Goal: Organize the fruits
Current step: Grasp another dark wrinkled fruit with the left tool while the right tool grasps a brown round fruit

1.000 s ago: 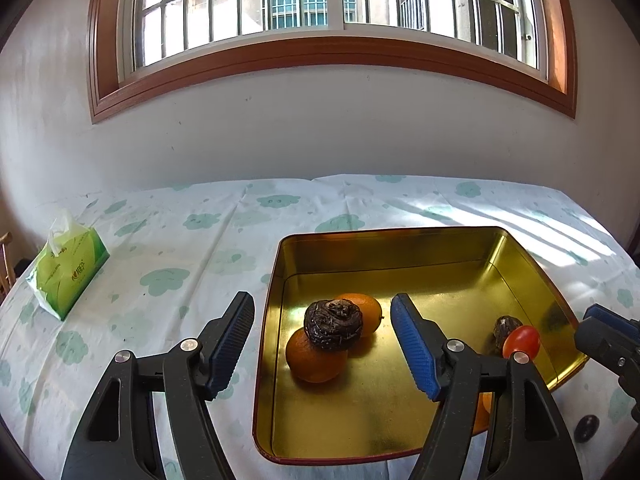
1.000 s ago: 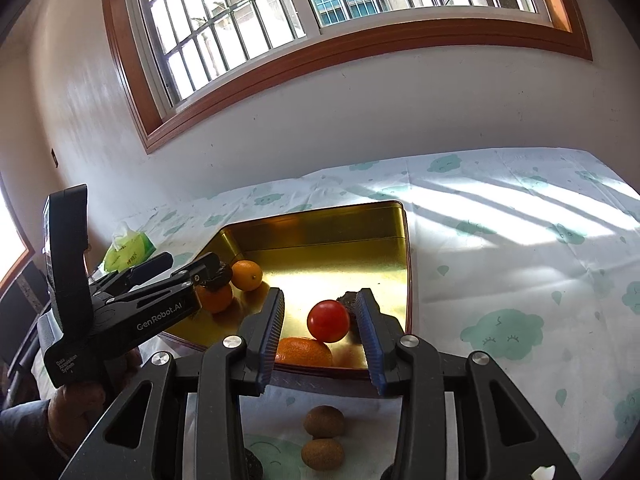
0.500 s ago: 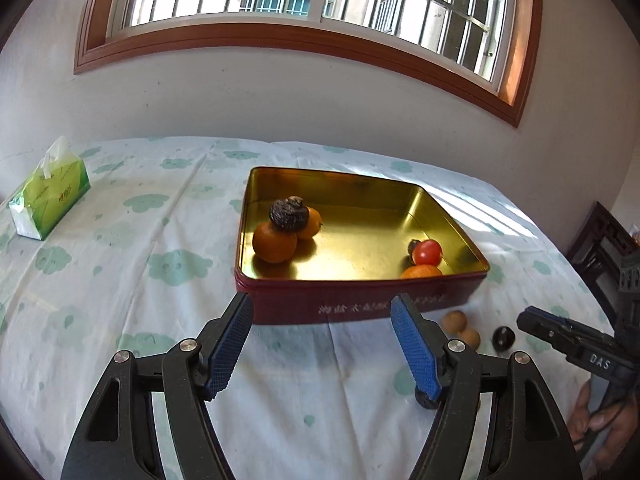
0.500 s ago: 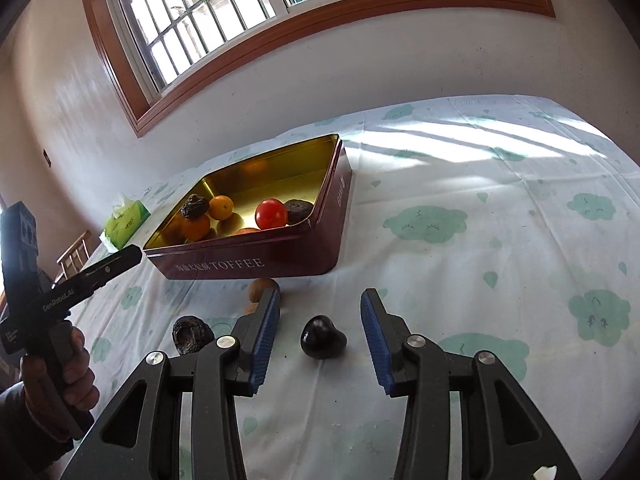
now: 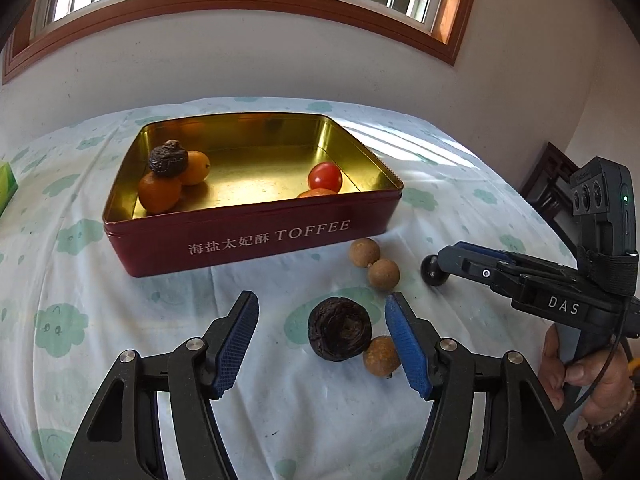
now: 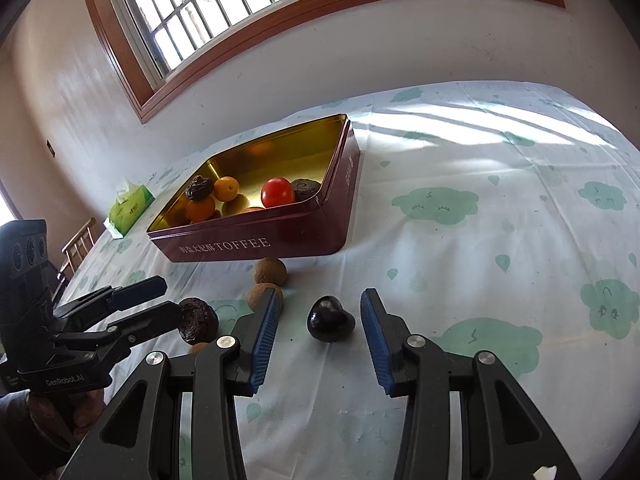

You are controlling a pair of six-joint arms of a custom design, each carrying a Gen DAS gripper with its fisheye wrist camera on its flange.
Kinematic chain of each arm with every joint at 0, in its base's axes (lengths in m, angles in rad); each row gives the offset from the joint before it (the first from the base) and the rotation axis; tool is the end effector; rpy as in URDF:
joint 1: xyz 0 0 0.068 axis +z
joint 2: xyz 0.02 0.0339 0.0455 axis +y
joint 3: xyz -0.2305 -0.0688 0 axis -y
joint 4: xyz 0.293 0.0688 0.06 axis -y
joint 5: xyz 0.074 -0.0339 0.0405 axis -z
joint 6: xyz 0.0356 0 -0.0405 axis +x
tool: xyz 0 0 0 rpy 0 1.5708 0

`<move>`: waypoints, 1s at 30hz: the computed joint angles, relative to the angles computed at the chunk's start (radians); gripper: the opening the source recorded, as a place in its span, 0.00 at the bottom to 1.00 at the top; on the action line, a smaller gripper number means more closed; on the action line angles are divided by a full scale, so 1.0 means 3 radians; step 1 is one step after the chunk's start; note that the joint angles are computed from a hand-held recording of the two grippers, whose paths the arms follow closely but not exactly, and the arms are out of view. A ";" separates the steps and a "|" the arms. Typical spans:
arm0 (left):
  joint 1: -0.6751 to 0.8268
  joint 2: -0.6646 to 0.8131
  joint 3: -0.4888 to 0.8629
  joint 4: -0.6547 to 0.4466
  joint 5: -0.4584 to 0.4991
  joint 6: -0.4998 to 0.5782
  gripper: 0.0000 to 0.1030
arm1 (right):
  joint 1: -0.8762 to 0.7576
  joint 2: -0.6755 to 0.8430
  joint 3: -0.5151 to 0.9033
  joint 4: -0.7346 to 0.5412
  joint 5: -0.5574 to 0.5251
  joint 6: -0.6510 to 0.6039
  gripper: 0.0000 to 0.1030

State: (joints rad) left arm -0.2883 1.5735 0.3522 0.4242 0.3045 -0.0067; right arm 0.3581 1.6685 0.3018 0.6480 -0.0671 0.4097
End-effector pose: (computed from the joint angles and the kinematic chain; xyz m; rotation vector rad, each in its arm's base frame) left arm 0.2393 -0.0821 0.0120 0.4799 2.3289 -0.5023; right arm 0.2268 0.0874 -0.0040 0.0247 2.3334 0.4692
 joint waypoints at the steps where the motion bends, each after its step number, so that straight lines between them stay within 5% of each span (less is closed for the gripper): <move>1: -0.0039 0.0036 0.0028 -0.0004 -0.0018 -0.0002 0.64 | 0.0006 0.0002 0.0005 -0.0006 0.0002 -0.0002 0.39; 7: -0.0240 0.0398 0.0309 -0.0137 -0.0347 -0.0042 0.59 | -0.0021 0.0031 0.0019 -0.0003 -0.0042 0.0004 0.39; 9: -0.0187 0.0484 0.0347 -0.0093 -0.0219 -0.0082 0.39 | -0.0030 0.0046 0.0034 -0.0012 -0.0055 0.0019 0.39; 10: -0.0175 0.0495 0.0356 -0.0093 -0.0213 -0.0095 0.37 | -0.0027 0.0052 0.0041 -0.0020 -0.0054 0.0016 0.39; 16: -0.0040 0.0270 0.0092 0.0115 -0.0318 -0.0131 0.36 | 0.0282 -0.0090 -0.0058 -0.0027 0.0016 -0.0027 0.39; 19: 0.0298 0.0105 -0.0030 0.0087 -0.0088 -0.0129 0.36 | 0.0623 -0.0129 -0.0021 -0.0163 0.0081 -0.0074 0.39; 30: 0.0742 0.0087 -0.0138 0.0129 -0.0053 -0.0069 0.36 | 0.1081 0.0423 0.0757 -0.0758 0.0413 -0.0257 0.39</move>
